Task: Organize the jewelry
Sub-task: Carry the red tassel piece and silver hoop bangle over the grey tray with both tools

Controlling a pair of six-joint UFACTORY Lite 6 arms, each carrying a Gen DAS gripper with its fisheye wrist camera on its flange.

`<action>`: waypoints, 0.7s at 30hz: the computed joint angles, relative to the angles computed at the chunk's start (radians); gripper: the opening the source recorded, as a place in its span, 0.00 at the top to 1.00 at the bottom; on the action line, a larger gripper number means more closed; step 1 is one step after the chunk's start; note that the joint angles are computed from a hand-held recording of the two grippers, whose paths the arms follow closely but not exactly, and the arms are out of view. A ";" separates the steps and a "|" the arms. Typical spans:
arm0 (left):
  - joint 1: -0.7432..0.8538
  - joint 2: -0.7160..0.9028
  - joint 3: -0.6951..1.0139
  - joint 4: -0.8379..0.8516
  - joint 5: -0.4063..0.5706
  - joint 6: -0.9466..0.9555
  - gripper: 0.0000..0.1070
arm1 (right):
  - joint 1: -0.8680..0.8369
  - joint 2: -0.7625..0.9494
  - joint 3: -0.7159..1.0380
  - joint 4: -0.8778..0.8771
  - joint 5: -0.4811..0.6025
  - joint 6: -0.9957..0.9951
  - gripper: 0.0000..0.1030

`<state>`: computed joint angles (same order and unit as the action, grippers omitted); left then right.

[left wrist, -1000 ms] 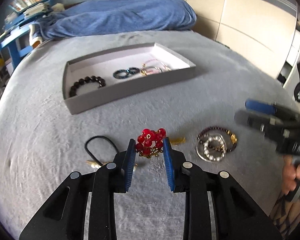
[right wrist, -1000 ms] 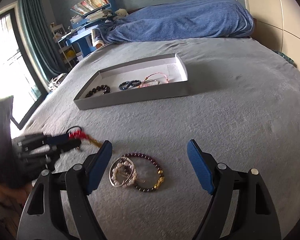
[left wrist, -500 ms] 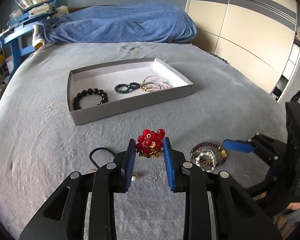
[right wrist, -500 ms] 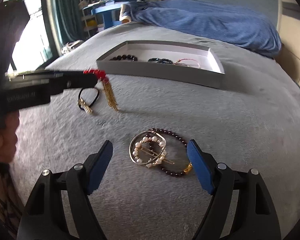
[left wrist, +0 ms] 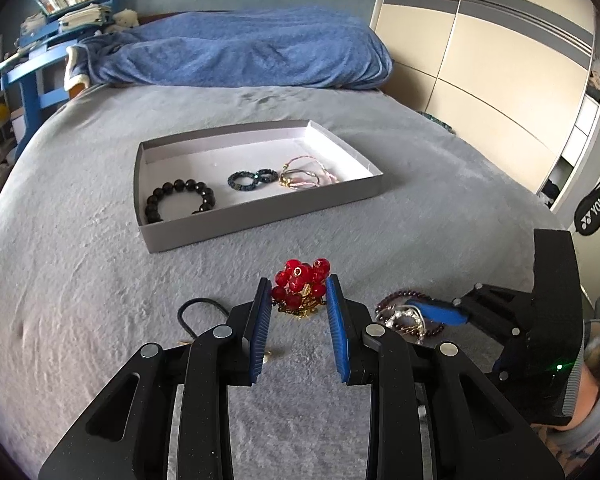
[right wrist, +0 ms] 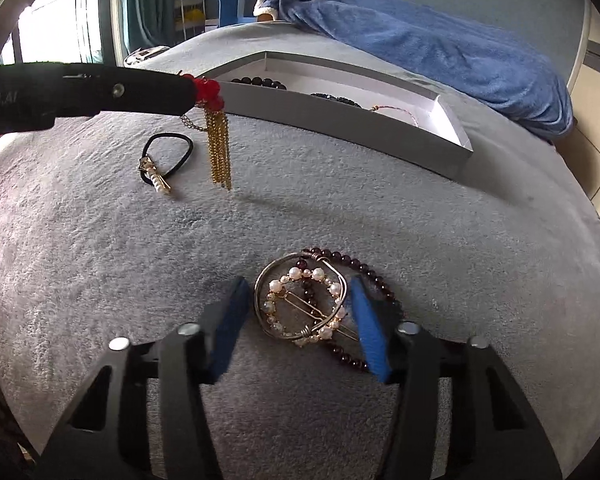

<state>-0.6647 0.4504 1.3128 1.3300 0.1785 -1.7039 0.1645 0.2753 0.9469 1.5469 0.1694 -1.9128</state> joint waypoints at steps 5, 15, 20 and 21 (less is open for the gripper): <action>0.000 -0.006 -0.004 -0.001 -0.003 0.000 0.73 | -0.027 -0.015 -0.004 -0.015 0.026 0.037 0.57; 0.002 -0.018 -0.009 0.032 -0.015 -0.034 0.73 | -0.125 -0.035 0.055 -0.081 0.182 0.199 0.57; 0.013 -0.026 -0.004 0.037 -0.037 -0.031 0.73 | -0.153 -0.022 0.119 -0.130 0.227 0.281 0.57; 0.016 -0.026 -0.002 0.031 -0.040 -0.025 0.73 | -0.153 -0.021 0.129 -0.131 0.233 0.292 0.57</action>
